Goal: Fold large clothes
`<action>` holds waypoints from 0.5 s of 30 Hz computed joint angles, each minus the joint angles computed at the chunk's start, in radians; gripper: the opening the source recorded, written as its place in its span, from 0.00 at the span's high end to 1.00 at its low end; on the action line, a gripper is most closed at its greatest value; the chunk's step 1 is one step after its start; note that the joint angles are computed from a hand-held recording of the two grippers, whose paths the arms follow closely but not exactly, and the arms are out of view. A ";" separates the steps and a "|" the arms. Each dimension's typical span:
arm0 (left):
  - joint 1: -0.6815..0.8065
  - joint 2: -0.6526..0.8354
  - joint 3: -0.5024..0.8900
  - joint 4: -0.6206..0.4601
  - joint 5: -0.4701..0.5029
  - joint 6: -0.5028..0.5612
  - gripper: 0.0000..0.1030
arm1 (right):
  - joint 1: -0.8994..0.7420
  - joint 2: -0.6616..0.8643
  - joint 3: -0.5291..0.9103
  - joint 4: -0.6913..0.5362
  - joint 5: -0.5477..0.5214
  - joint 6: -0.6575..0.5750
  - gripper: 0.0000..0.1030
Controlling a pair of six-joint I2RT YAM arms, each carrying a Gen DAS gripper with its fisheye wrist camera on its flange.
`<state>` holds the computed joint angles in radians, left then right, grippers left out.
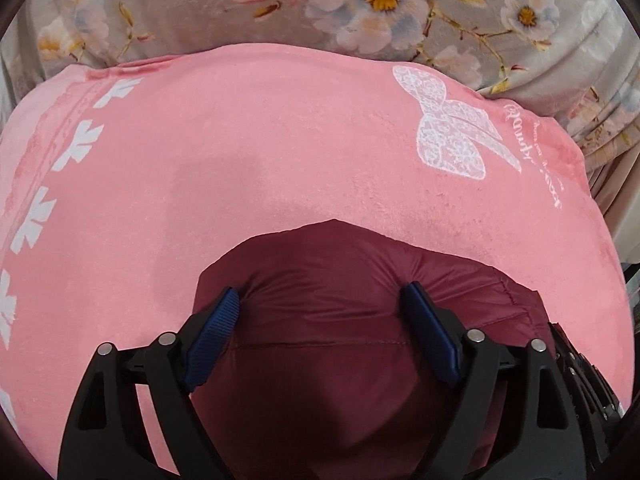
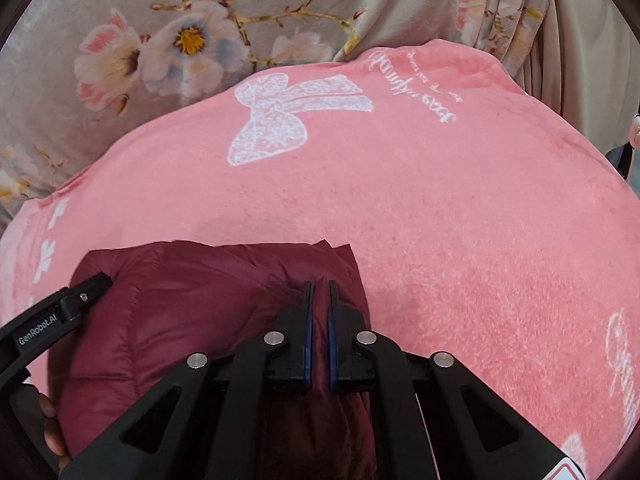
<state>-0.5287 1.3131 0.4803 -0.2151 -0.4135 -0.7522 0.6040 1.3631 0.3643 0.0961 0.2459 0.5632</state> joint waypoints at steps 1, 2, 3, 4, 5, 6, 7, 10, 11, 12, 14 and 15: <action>-0.014 0.024 0.002 0.016 -0.019 -0.002 0.18 | -0.009 0.028 -0.002 0.026 -0.003 -0.010 0.96; -0.017 0.036 0.005 0.024 -0.029 -0.002 0.16 | -0.020 0.054 -0.003 0.053 -0.015 -0.017 0.96; -0.022 0.054 0.005 0.041 -0.039 0.000 0.15 | -0.036 0.077 -0.009 0.084 -0.037 -0.026 0.96; -0.024 0.065 0.002 0.054 -0.048 0.001 0.15 | -0.049 0.098 -0.011 0.111 -0.057 -0.028 0.96; -0.027 0.083 -0.002 0.076 -0.058 0.004 0.14 | -0.058 0.115 -0.013 0.133 -0.072 -0.030 0.96; -0.030 0.094 -0.007 0.094 -0.065 0.005 0.13 | -0.059 0.128 -0.014 0.149 -0.078 -0.028 0.96; -0.033 0.107 -0.013 0.114 -0.074 0.005 0.12 | -0.061 0.137 -0.020 0.170 -0.082 -0.030 0.96; -0.050 0.138 -0.028 0.161 -0.111 -0.001 0.10 | -0.038 0.153 -0.030 0.203 -0.055 -0.029 0.96; -0.058 0.147 -0.029 0.168 -0.124 -0.005 0.10 | -0.034 0.156 -0.033 0.213 -0.050 -0.028 0.96; -0.066 0.159 -0.028 0.175 -0.140 -0.009 0.10 | -0.031 0.161 -0.036 0.224 -0.047 -0.026 0.96; -0.078 0.182 -0.023 0.181 -0.165 -0.015 0.10 | -0.033 0.168 -0.045 0.246 -0.053 -0.025 0.96; -0.082 0.187 -0.022 0.182 -0.172 -0.017 0.09 | -0.034 0.170 -0.049 0.255 -0.056 -0.024 0.96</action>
<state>-0.6107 1.5006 0.4585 -0.0328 -0.5853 -0.7693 0.5700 1.5332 0.3151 0.3507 0.1894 0.5393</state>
